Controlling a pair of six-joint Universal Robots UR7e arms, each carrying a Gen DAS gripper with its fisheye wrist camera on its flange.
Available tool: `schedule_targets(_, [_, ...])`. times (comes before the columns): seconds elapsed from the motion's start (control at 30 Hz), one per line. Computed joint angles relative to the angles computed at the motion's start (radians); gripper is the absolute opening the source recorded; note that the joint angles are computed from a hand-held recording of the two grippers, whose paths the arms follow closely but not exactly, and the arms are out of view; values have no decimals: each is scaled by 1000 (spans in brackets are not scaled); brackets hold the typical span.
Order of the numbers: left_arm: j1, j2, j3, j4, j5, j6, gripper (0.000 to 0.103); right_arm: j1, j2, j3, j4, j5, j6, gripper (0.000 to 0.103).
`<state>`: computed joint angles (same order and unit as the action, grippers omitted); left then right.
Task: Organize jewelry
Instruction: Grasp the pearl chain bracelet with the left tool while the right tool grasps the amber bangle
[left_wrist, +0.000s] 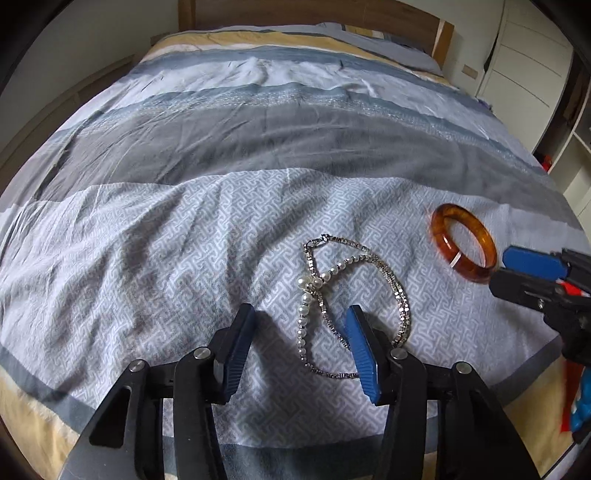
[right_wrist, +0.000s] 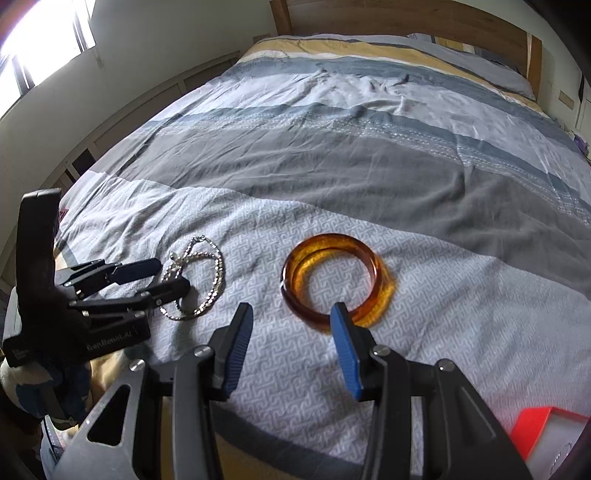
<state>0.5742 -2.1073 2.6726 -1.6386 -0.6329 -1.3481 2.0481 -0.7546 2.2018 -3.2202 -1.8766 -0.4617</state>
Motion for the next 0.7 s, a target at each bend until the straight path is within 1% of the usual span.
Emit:
schedule_targets(0.03, [-2, -3, 4, -1, 2, 4, 46, 0, 13, -10, 5, -2, -10, 42])
schedule_targets(0.1, [-10, -22, 11, 10, 2, 1, 35, 0, 32, -28, 14, -6, -22, 41])
schedule_targets(0.13, [-16, -36, 13, 27, 0, -7, 31, 0, 43, -38, 20, -8, -26, 41])
schedule_targets(0.17, [-19, -49, 13, 43, -2, -13, 24, 0, 54, -50, 29, -8, -28, 41])
schedule_targets(0.2, [-23, -79, 16, 65, -6, -20, 19, -2, 65, -62, 38, -6, -29, 41])
schedule_targets(0.3, [-27, -160, 27, 99, -13, -33, 11, -4, 94, -93, 68, -6, -32, 36])
schedule_targets(0.37, [-38, -197, 32, 128, -16, -55, 9, -8, 110, -113, 96, -3, -22, 33])
schedule_targets(0.43, [-49, -201, 41, 141, -15, -73, 9, -17, 124, -131, 120, 13, -1, 33])
schedule_targets(0.5, [-55, -158, 43, 151, -3, -100, 9, -28, 133, -144, 132, 35, 25, 33])
schedule_targets(0.6, [-59, -103, 41, 161, 12, -122, 10, -35, 144, -146, 115, 50, 35, 33])
schedule_targets(0.67, [-62, -109, 45, 166, 18, -128, 10, -33, 150, -139, 82, 44, 34, 28])
schedule_targets(0.7, [-61, -120, 47, 164, 20, -124, 9, -33, 151, -135, 66, 42, 38, 19])
